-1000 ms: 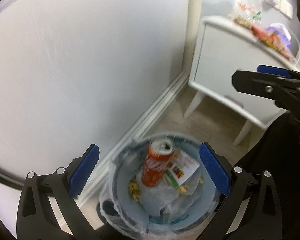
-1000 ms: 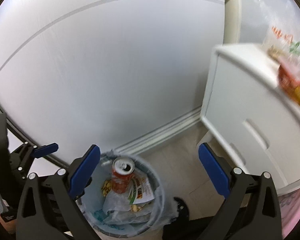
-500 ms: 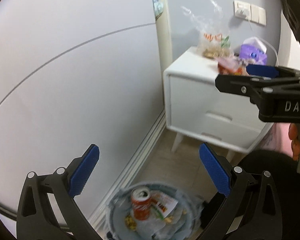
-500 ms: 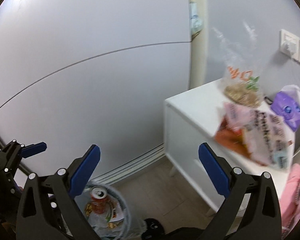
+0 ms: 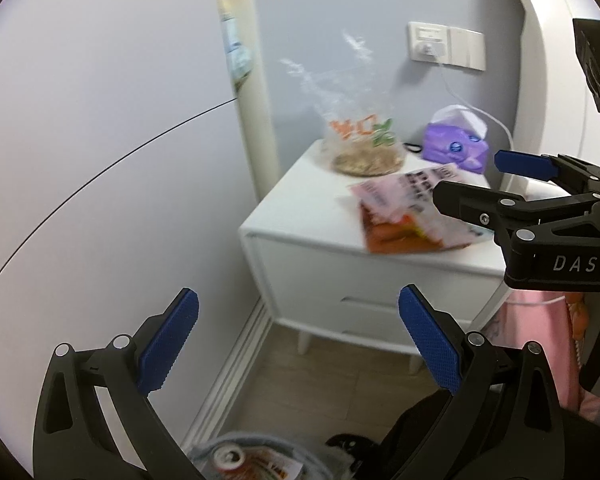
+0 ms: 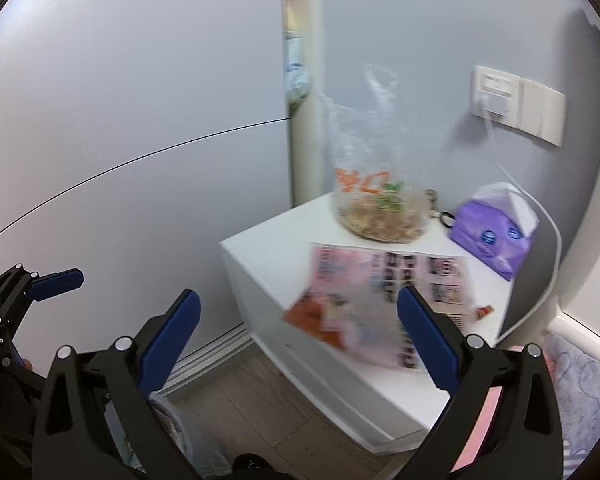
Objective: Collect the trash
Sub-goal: 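Move the right gripper back to the pink Packaging Bags pouch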
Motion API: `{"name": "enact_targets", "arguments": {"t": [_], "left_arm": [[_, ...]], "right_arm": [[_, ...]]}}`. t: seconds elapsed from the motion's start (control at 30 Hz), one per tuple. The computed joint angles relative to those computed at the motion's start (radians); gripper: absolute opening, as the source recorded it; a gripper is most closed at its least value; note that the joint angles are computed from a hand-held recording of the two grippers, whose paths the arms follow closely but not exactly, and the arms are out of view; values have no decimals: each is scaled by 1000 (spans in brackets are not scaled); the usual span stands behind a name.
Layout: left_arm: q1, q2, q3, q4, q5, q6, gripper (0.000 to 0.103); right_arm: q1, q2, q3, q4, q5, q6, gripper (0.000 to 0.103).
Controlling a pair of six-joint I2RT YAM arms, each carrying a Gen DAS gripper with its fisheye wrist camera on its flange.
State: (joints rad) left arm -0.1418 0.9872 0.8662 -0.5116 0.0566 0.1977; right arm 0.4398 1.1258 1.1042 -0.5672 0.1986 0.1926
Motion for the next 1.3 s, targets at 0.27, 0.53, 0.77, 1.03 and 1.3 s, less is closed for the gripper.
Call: {"name": "enact_targets", "arguments": {"t": [0.27,0.53,0.77,1.03,1.3], "left_arm": [[-185,139,76,72,-84,-51,97],[-270,297,185,124,-87,-90,97],[-308,407,254,146,-76,-88,97],[-287,523,322,146,-16,-112,97],[-251,621,399,125,62,-128,97]], "right_arm": [[-308,-48,-29,0,-192,-145,96],[-627,33,-3,-6,-454,-291,96],[-701,123,31,-8,-516,-368,96],[-727,281,108,-33,-603,-328,96],[-699,390,174,-29,-590,-333,96]]}}
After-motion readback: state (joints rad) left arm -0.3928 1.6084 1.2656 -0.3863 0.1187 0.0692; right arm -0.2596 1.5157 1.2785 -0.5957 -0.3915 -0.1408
